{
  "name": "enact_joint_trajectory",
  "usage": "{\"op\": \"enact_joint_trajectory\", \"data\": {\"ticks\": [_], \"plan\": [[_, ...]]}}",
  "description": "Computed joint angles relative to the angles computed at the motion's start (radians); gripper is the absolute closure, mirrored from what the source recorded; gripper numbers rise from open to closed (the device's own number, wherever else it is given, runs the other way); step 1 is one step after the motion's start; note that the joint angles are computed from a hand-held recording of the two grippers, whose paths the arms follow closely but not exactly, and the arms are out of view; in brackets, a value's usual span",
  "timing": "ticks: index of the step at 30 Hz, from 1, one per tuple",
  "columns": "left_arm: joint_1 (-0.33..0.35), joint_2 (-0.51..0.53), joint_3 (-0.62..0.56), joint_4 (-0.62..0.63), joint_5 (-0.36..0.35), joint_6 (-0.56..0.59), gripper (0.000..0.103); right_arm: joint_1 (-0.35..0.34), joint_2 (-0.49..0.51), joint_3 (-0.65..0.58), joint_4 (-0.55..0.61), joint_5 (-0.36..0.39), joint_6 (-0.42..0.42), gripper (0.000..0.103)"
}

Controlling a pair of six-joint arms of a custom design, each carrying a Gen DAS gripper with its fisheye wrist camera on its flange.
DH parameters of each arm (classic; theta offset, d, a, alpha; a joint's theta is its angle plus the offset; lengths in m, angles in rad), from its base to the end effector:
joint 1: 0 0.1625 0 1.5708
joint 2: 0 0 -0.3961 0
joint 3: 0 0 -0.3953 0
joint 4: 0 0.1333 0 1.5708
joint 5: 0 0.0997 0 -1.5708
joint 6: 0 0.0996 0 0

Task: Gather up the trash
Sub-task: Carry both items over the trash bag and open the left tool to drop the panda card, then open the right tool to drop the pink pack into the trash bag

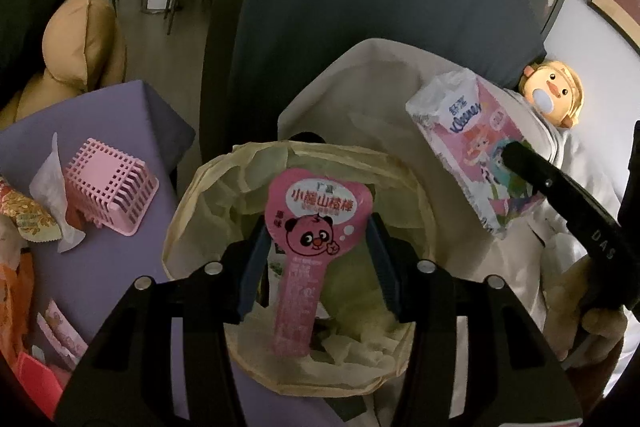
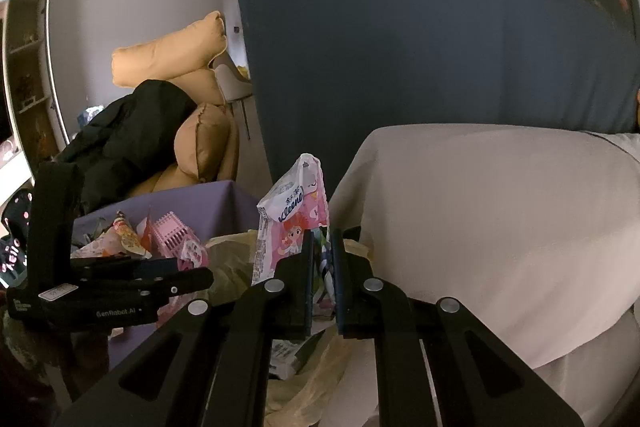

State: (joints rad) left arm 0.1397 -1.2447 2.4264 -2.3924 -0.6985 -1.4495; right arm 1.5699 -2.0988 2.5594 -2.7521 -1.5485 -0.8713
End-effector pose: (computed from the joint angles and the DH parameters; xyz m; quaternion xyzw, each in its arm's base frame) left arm -0.3150 -0.2559 0.0769 0.0674 0.8924 -0.3910 0.2150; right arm 0.1353 -0.2953 0.3199 0.3981 -0.8468 0.3240 0.1395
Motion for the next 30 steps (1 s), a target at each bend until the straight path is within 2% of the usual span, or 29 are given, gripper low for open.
{"op": "enact_joint_trajectory", "data": {"ticks": [1,2,6,9,11,15,20,25,26,27,30], "plan": [[0.001,-0.001,0.000,0.001,-0.001,0.002,0.044,0.003,0.001,0.002,-0.004,-0.003,0.000,0.093],[0.000,-0.006,0.002,0.007,-0.003,-0.002,0.041,0.005,0.000,0.002,-0.004,-0.006,-0.001,0.093],[-0.020,-0.052,0.017,0.066,-0.009,-0.076,0.041,0.010,-0.004,0.004,0.001,-0.014,-0.005,0.093],[-0.049,-0.090,0.010,0.223,-0.016,-0.199,0.041,0.014,0.003,0.013,0.003,-0.025,-0.010,0.093],[-0.067,-0.101,-0.017,0.377,-0.032,-0.294,0.041,0.016,0.008,0.021,0.006,-0.034,-0.016,0.093],[-0.135,-0.150,-0.018,0.557,-0.076,-0.423,0.041,0.029,0.044,0.048,-0.026,-0.065,-0.022,0.093],[-0.227,-0.236,0.013,0.672,-0.139,-0.508,0.041,0.047,0.113,0.063,-0.081,-0.111,0.000,0.093],[-0.313,-0.331,0.041,0.812,-0.218,-0.615,0.041,0.036,0.166,0.054,-0.082,-0.113,0.054,0.091],[-0.329,-0.346,0.046,0.836,-0.232,-0.637,0.041,0.032,0.176,0.054,-0.091,-0.114,0.065,0.090],[-0.350,-0.366,0.051,0.872,-0.250,-0.670,0.041,0.030,0.186,0.055,-0.101,-0.116,0.075,0.085],[-0.406,-0.413,0.062,0.955,-0.296,-0.758,0.041,0.022,0.189,0.060,-0.109,-0.104,0.087,0.062]]}}
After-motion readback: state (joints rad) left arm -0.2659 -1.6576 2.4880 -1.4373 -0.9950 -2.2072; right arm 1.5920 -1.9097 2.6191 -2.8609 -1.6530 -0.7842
